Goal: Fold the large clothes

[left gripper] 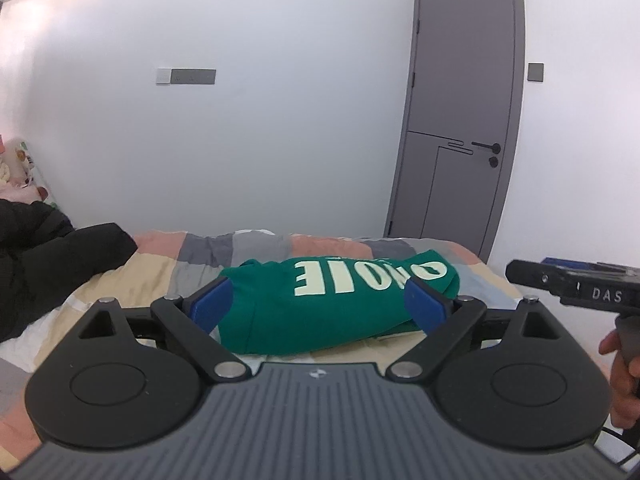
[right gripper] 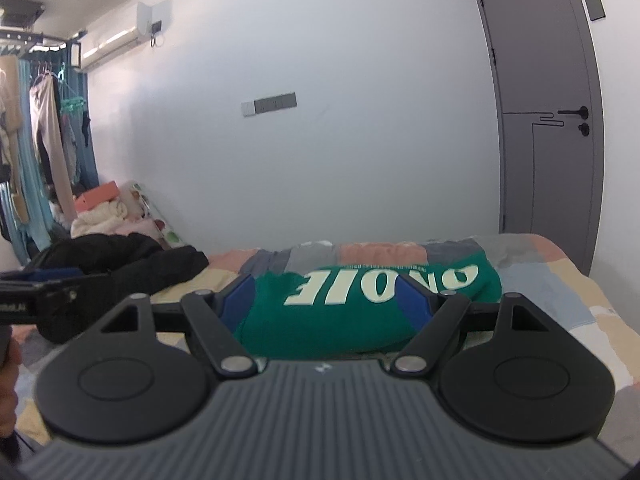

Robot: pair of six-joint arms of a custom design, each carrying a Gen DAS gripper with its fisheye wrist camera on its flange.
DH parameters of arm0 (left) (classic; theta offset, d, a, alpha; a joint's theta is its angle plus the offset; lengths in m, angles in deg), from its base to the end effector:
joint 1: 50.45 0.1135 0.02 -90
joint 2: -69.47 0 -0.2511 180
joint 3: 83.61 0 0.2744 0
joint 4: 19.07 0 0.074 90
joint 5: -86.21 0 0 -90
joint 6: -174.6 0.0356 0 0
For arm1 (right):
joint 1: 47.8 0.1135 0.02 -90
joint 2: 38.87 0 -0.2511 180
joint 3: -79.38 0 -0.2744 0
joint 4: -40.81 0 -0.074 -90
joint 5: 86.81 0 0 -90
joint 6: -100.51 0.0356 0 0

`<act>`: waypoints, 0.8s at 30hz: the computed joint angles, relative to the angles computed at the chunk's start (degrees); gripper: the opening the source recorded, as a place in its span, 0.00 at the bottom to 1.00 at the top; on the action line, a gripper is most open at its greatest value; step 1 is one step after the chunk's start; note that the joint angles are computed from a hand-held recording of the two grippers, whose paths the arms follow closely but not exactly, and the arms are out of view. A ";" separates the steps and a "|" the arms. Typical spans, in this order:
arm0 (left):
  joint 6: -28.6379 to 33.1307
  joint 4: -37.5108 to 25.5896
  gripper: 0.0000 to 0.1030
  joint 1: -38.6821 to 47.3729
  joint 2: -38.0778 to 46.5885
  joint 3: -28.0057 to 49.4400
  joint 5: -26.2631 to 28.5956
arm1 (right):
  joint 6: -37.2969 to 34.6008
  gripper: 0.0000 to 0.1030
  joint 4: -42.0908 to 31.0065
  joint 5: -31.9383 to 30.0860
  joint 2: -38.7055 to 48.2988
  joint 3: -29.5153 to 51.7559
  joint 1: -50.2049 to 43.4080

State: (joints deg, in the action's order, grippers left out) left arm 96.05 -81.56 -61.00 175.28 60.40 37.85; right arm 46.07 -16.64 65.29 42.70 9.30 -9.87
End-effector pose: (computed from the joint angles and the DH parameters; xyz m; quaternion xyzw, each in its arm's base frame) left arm 0.3847 -0.0957 0.4834 0.3391 0.7340 -0.2946 0.5094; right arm 0.2590 0.1620 0.4481 0.2461 0.7438 -0.0966 0.6139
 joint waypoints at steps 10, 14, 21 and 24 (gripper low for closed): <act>1.37 1.92 0.93 0.20 -0.43 -5.72 -1.19 | 14.34 0.76 -11.83 0.62 5.13 3.80 2.04; 1.49 0.66 0.93 0.03 0.92 -4.84 -1.45 | 20.96 0.76 -17.64 -0.19 6.02 4.65 2.96; 2.70 1.36 0.94 -1.69 0.23 -6.91 -4.03 | 23.42 0.76 -18.37 -1.57 5.09 2.13 2.98; 2.68 1.75 0.95 -2.11 -0.07 -7.41 -4.73 | 22.87 0.76 -16.88 -2.22 4.20 0.86 2.85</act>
State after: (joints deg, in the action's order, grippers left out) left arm 98.74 -79.81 -63.10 175.21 52.99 33.12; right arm 68.94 -33.53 63.08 46.90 10.16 -7.02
